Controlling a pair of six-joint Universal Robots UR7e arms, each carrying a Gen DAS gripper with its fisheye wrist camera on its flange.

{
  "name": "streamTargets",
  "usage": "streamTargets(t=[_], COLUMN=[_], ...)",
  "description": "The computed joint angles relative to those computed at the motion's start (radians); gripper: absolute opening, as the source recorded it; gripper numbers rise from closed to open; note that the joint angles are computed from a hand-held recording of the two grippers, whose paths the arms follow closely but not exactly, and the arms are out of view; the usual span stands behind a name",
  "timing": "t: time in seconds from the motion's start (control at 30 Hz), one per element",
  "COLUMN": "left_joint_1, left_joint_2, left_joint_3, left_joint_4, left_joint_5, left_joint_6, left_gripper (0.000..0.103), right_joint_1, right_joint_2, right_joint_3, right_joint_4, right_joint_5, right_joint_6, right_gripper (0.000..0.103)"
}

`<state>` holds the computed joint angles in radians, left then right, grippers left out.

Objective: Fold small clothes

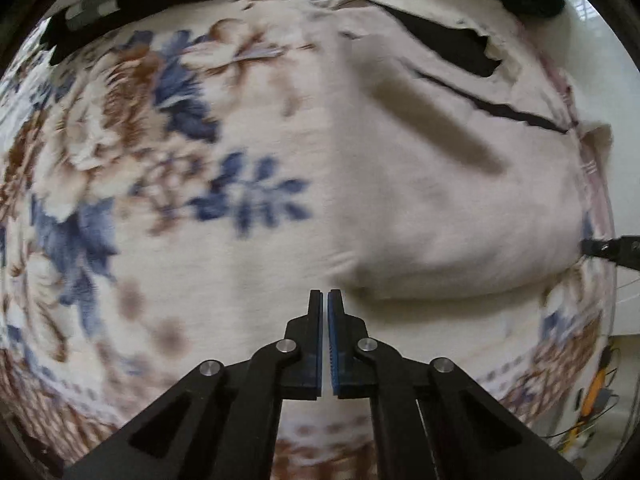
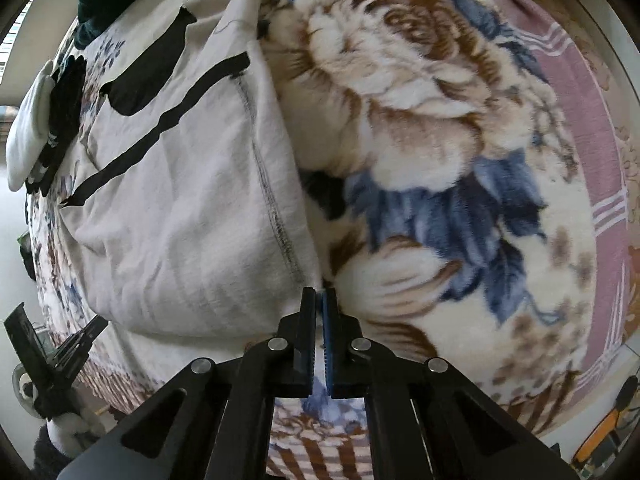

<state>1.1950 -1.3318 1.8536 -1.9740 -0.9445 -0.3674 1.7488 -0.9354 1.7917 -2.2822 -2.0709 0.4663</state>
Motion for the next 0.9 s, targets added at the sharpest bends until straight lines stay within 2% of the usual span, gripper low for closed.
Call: streamTargets(t=[0.1, 0.17, 0.2, 0.23, 0.33, 0.5, 0.53, 0.57, 0.6, 0.63, 0.73, 0.8, 0.87, 0.9], left_joint_1=[0.053, 0.075, 0.077, 0.079, 0.065, 0.072, 0.069, 0.072, 0.079, 0.081, 0.093, 0.105, 0.116, 0.128], left_joint_2=[-0.013, -0.018, -0.014, -0.007, 0.048, 0.192, 0.194, 0.217, 0.226, 0.241, 0.260, 0.268, 0.266, 0.262], left_joint_3=[-0.035, -0.047, -0.061, -0.072, -0.124, -0.244, -0.237, -0.258, -0.258, -0.266, -0.290, -0.302, -0.313, -0.329], left_joint_4=[0.024, -0.010, -0.019, -0.060, -0.145, -0.200, -0.200, -0.211, -0.250, -0.254, -0.245, -0.219, -0.191, -0.177], left_joint_5=[-0.100, -0.165, -0.171, -0.191, -0.173, -0.152, -0.138, -0.135, -0.146, -0.138, -0.124, -0.144, -0.175, -0.222], left_joint_6=[-0.057, -0.090, -0.105, -0.092, -0.042, 0.045, 0.053, 0.068, 0.091, 0.098, 0.117, 0.085, 0.046, 0.024], left_gripper=[0.003, 0.015, 0.025, 0.031, 0.041, 0.042, 0.039, 0.038, 0.015, 0.006, 0.006, 0.006, 0.010, 0.014], right_joint_1=[-0.020, -0.019, -0.014, -0.005, 0.023, 0.021, 0.017, 0.014, 0.015, 0.016, 0.014, 0.001, 0.001, 0.001], right_joint_2=[-0.021, -0.030, -0.035, -0.039, -0.006, 0.110, 0.136, 0.154, 0.168, 0.174, 0.187, 0.184, 0.190, 0.189], right_joint_3=[0.001, -0.007, -0.006, -0.006, -0.055, -0.211, -0.242, -0.262, -0.274, -0.280, -0.286, -0.289, -0.299, -0.302], right_joint_4=[0.015, 0.018, 0.001, -0.038, -0.083, -0.031, -0.015, -0.013, -0.020, -0.018, -0.044, -0.014, 0.008, 0.018], right_joint_5=[0.055, 0.064, 0.060, 0.056, 0.016, -0.079, -0.092, -0.097, -0.117, -0.141, -0.190, -0.172, -0.173, -0.162], right_joint_6=[0.019, 0.028, 0.026, 0.011, -0.041, -0.074, -0.073, -0.077, -0.075, -0.065, -0.065, -0.042, -0.027, -0.024], right_gripper=[0.005, 0.014, 0.030, 0.041, 0.044, 0.044, 0.042, 0.033, 0.002, 0.003, 0.002, 0.002, 0.003, 0.003])
